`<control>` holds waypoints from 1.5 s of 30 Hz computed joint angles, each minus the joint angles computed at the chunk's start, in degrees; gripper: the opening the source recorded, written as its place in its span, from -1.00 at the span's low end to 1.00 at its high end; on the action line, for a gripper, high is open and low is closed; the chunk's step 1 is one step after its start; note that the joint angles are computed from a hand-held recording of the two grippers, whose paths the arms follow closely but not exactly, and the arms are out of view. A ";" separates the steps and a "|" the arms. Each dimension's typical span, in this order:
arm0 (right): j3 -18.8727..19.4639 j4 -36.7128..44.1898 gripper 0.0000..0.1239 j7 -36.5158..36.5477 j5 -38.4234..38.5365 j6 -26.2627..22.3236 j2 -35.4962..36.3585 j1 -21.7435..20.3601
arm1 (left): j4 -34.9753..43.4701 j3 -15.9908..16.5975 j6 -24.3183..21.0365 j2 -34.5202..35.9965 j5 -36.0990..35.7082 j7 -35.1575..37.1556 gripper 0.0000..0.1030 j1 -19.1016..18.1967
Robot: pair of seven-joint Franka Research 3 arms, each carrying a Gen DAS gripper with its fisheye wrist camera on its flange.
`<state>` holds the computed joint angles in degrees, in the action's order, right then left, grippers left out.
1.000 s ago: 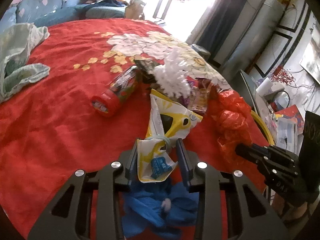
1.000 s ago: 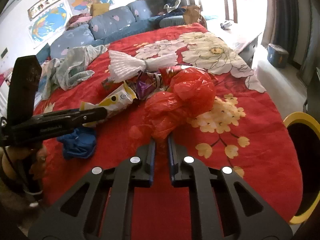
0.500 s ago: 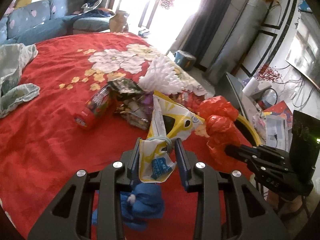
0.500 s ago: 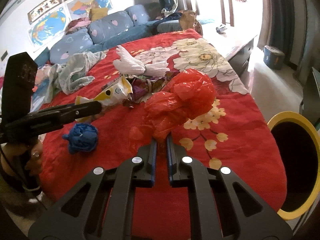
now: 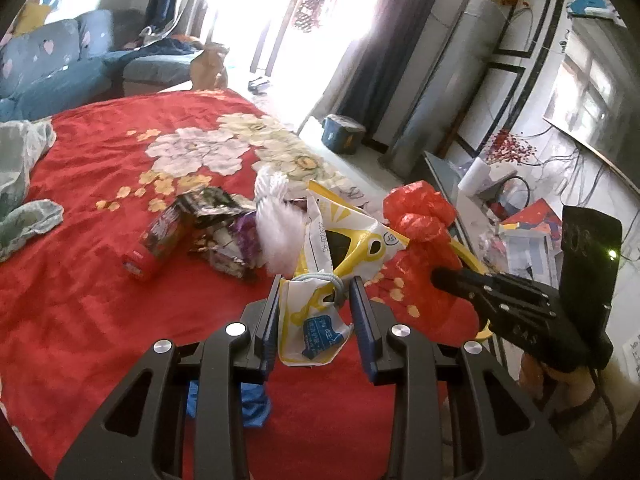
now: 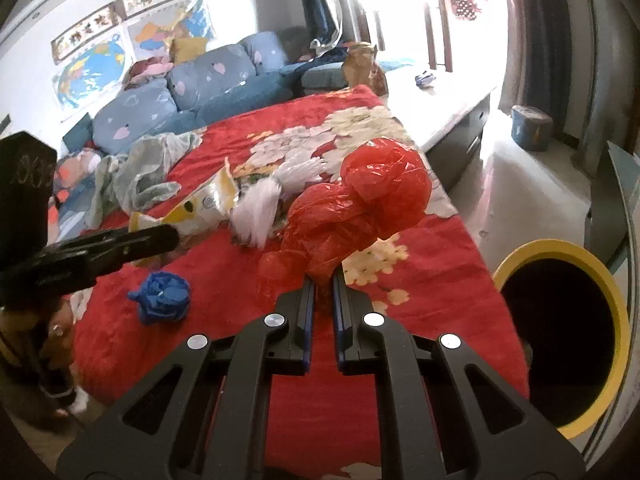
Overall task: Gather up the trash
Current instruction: 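Carry the red bag and yellow wrapper over the yellow bin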
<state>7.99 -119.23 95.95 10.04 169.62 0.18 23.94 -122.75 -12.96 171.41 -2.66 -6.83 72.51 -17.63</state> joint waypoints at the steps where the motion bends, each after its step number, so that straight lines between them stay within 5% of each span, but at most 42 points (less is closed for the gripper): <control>1: -0.11 -0.08 -0.93 0.19 -0.16 0.12 -0.16 -0.10 | 0.05 -0.08 0.10 -0.05 0.23 -0.09 -0.40 -0.01; 24: -0.79 -4.32 -0.93 4.90 -2.63 4.12 -4.23 -4.33 | 6.10 -2.59 -0.09 3.85 7.81 -4.27 -0.40 -0.87; 45: 0.62 -7.17 -0.93 17.72 -12.92 6.29 -6.01 -11.68 | 14.00 -3.66 -1.40 9.80 17.63 -9.20 -0.40 -2.37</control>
<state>8.61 -126.40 113.66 -2.88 175.92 -5.83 12.26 -108.75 -16.62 170.01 7.14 10.80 63.31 -20.00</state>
